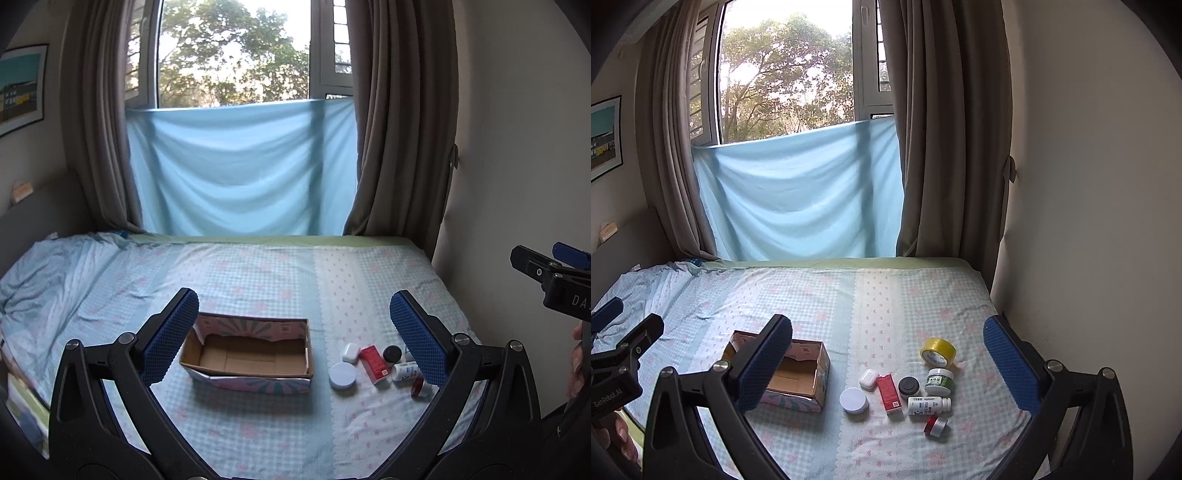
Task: Organize rigid objects
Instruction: 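Grasp the white round compact with the left tool while the right grasps the green-labelled jar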
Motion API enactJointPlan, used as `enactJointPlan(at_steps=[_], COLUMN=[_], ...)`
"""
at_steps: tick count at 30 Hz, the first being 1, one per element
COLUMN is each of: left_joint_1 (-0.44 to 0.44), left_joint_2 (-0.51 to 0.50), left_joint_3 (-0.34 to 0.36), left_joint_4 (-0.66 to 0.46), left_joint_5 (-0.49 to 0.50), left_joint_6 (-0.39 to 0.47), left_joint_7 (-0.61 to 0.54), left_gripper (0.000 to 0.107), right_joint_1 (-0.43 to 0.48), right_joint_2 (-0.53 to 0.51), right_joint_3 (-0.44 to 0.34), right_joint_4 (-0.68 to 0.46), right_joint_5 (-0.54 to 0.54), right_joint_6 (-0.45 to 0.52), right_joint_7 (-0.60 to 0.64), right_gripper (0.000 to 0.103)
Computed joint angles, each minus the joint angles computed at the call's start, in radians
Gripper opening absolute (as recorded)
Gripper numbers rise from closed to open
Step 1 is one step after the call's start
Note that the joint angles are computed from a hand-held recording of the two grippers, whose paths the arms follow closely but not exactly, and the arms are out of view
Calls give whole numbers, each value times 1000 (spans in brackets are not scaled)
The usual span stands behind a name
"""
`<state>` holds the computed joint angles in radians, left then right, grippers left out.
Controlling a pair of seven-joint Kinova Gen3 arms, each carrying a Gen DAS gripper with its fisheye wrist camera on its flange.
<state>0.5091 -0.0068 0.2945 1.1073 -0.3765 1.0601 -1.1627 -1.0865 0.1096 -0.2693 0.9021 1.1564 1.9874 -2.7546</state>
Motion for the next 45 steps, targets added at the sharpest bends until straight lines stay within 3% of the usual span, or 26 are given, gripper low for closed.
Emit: enactJointPlan(at_steps=[6,13,18,24,31,39,45], left_joint_1=[81,141,158,215,255,261,264], left_joint_2=[85,185,280,444,640,788,850], left_joint_3=[4,-45,-88,-147,-190,-228,-244], left_joint_4=[5,92,161,165,100,-28,-112], left_joint_5=[-48,2,51,49,90,147,154], left_joint_6=[50,1,-103,-185,-200,-131,-108], left_joint_7=[110,130,124,150,123,120,117], left_gripper=[102,102,102,102,102,102,91], right_joint_1=[181,383,512,670,866,1010,1058], right_joint_2=[-123,-204,-213,-163,-23,142,221], right_joint_3=[21,104,173,252,282,277,273], right_joint_4=[196,441,590,725,806,802,773], right_joint_5=[-204,-435,-593,-795,-1033,-1196,-1266], right_joint_6=[-164,-397,-565,-757,-925,-972,-952], right_joint_7=[-27,-20,-4,99,273,445,528], right_gripper=[103,103,103,103,103,100,94])
